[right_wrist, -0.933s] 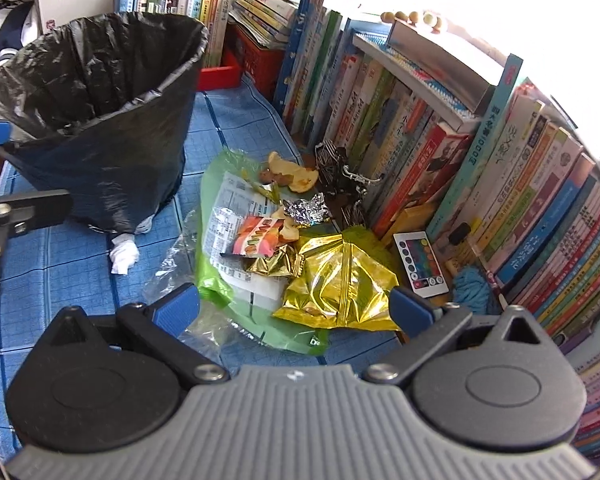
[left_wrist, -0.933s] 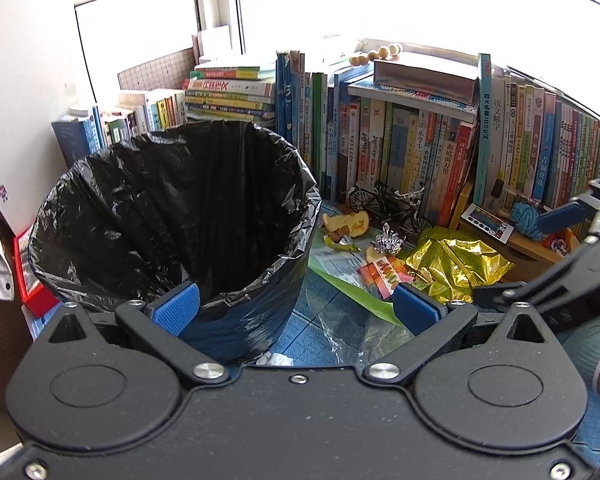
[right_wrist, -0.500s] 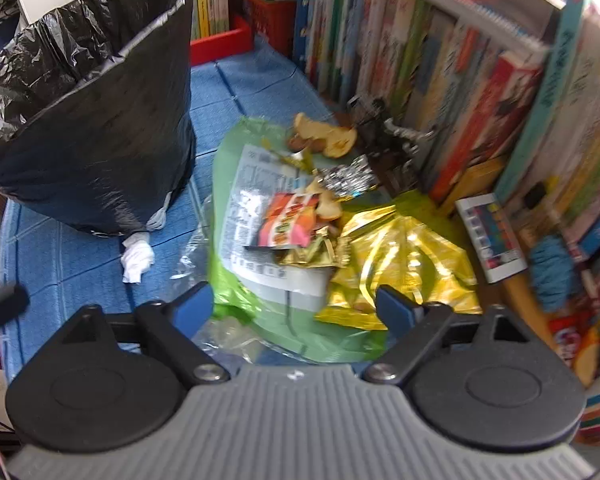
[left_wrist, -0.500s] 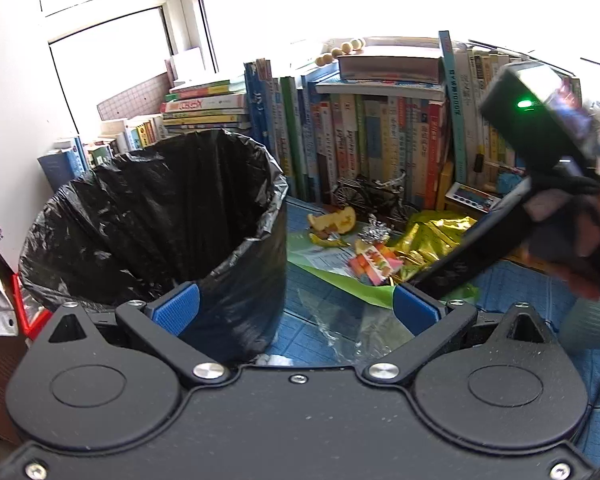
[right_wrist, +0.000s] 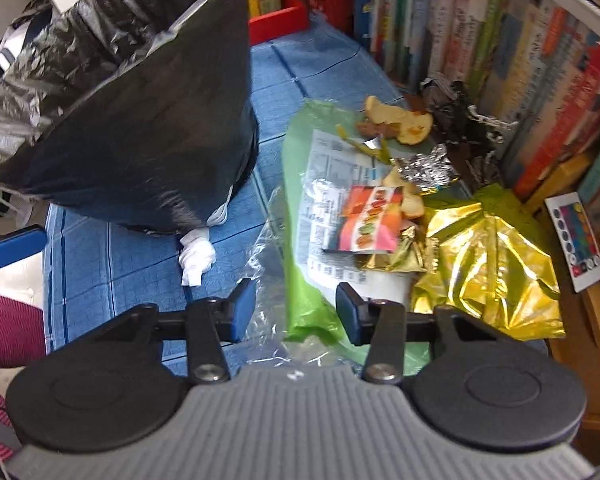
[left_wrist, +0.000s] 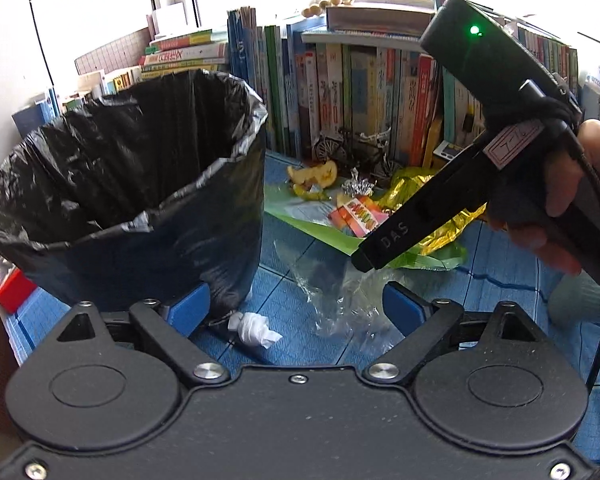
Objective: Collect trash
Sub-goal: 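Close the right gripper on the green-and-white snack bag and lift it, then carry the snack bag with the right gripper over the black bin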
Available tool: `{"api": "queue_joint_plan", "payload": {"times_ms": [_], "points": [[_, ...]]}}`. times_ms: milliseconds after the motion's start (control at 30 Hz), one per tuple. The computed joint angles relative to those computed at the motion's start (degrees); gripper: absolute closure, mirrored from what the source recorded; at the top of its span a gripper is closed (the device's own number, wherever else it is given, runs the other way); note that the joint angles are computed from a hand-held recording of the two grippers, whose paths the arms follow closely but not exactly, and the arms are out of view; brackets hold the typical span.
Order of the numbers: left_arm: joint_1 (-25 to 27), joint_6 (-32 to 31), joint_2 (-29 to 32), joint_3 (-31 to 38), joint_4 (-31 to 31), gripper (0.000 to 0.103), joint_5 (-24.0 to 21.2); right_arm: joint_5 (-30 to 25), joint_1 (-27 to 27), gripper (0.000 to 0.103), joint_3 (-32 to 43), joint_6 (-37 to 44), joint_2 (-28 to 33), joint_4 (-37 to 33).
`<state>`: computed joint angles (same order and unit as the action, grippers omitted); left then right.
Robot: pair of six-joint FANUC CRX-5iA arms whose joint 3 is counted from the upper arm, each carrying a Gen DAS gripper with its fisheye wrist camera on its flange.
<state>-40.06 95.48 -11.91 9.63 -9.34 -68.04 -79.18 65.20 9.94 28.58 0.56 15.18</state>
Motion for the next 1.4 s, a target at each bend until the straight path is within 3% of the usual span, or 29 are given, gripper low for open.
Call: {"api": "queue_joint_plan", "payload": {"times_ms": [100, 200, 300, 433, 533, 933, 1133, 1400], "points": [[-0.21, 0.10, -0.51, -0.81, -0.53, 0.012, 0.88, -1.67, -0.51, 0.044, 0.94, 1.16, 1.83, -1.13], [-0.43, 0.18, -1.29, -1.65, -1.29, 0.012, 2.40, -3.54, -1.37, 0.064, 1.58, 0.36, 3.29, -2.20], [-1.13, 1.07, -0.91, -0.79, -2.94, 0.016, 1.87, -4.07, -2.13, 0.071, 1.90, -0.39, 3.63, -3.71], [0.91, -0.66, -1.53, -2.04, 0.64, 0.020, 2.87, -6.19, -1.33, 0.078, 3.20, -1.79, 3.82, -2.49], [2.37, -1.41, -1.51, -2.23, 3.08, 0.028, 2.36, -7.30, -1.31, 0.081, 5.02, -4.26, 3.39, -2.09], [2.71, -1.34, -1.17, -2.26, 3.66, 0.029, 2.13, -7.11, 0.99, 0.089, 14.30, -8.50, 1.98, 6.21], [2.75, -0.36, -0.22, -1.39, 3.48, 0.034, 0.95, -3.21, 3.30, 0.090, 18.52, -7.09, 2.36, 12.91], [3.30, 0.25, -0.93, -1.29, 3.67, 0.043, 1.47, -1.04, 4.82, 0.090, 28.62, -2.13, 7.34, 17.49]]}}
